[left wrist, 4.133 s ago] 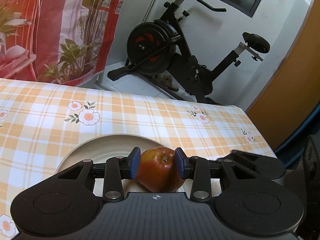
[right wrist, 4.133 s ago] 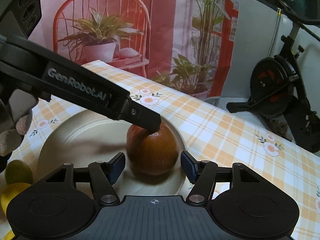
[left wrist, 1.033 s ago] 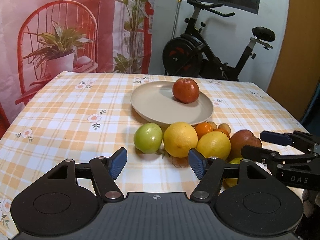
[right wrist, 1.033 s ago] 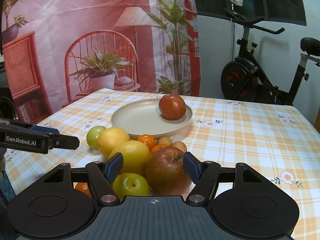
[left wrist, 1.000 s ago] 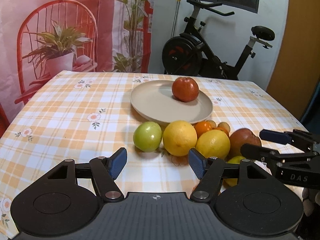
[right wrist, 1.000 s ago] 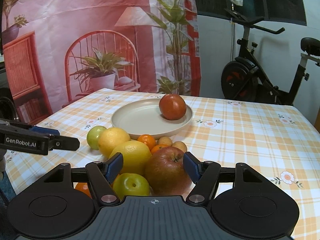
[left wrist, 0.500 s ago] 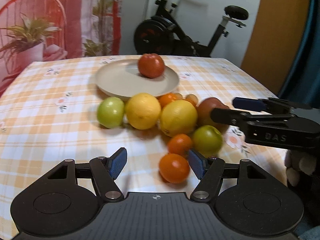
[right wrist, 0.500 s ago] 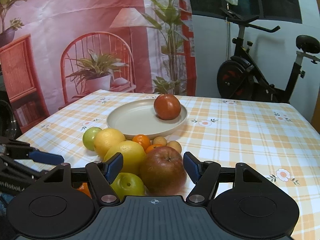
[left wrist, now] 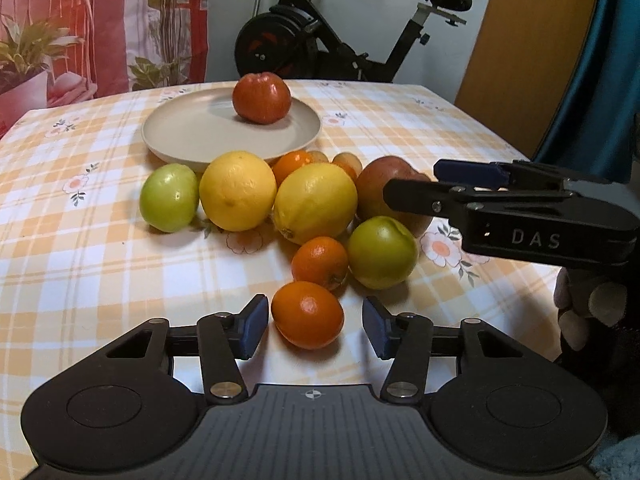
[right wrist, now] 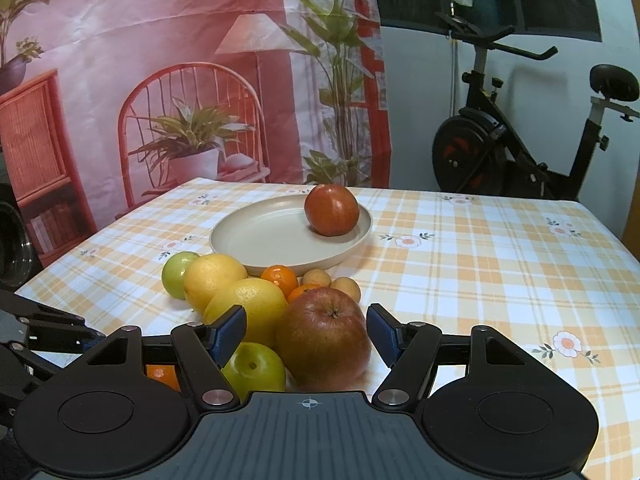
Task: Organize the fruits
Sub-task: 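Close the left gripper on the tangerine and lift it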
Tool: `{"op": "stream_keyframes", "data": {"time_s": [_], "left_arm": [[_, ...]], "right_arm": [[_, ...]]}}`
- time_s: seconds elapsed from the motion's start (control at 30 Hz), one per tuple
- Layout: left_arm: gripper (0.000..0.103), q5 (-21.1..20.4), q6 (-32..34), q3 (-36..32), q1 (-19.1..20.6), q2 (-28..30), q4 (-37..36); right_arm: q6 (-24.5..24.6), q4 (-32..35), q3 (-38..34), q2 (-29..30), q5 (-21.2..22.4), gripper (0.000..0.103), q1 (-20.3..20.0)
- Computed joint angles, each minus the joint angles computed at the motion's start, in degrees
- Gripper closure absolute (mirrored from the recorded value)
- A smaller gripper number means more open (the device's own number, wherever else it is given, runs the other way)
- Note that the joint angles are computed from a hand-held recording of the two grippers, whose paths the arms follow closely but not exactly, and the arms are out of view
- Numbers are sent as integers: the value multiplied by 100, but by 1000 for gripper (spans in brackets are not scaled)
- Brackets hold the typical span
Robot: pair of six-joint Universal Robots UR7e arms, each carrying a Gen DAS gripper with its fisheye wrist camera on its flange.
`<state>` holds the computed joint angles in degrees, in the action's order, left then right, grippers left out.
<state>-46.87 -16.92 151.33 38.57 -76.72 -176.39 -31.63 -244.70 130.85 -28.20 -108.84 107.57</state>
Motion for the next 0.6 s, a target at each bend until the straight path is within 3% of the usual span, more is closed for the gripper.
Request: {"op": "stream_keyframes", "data": {"time_s": [0.13,0.37,0.6], "left_arm": [[61,45,-31,-18,39,-21,143],[61,152,35,63,-17,-80,-131],[61,654,-33,169,-209,-50,-536]], "right_arm": [[15,15,-2,4,-1,40,-7],[15,11,-3,6,9,40,-13],[28,5,-12,12,58,40,-34]]}}
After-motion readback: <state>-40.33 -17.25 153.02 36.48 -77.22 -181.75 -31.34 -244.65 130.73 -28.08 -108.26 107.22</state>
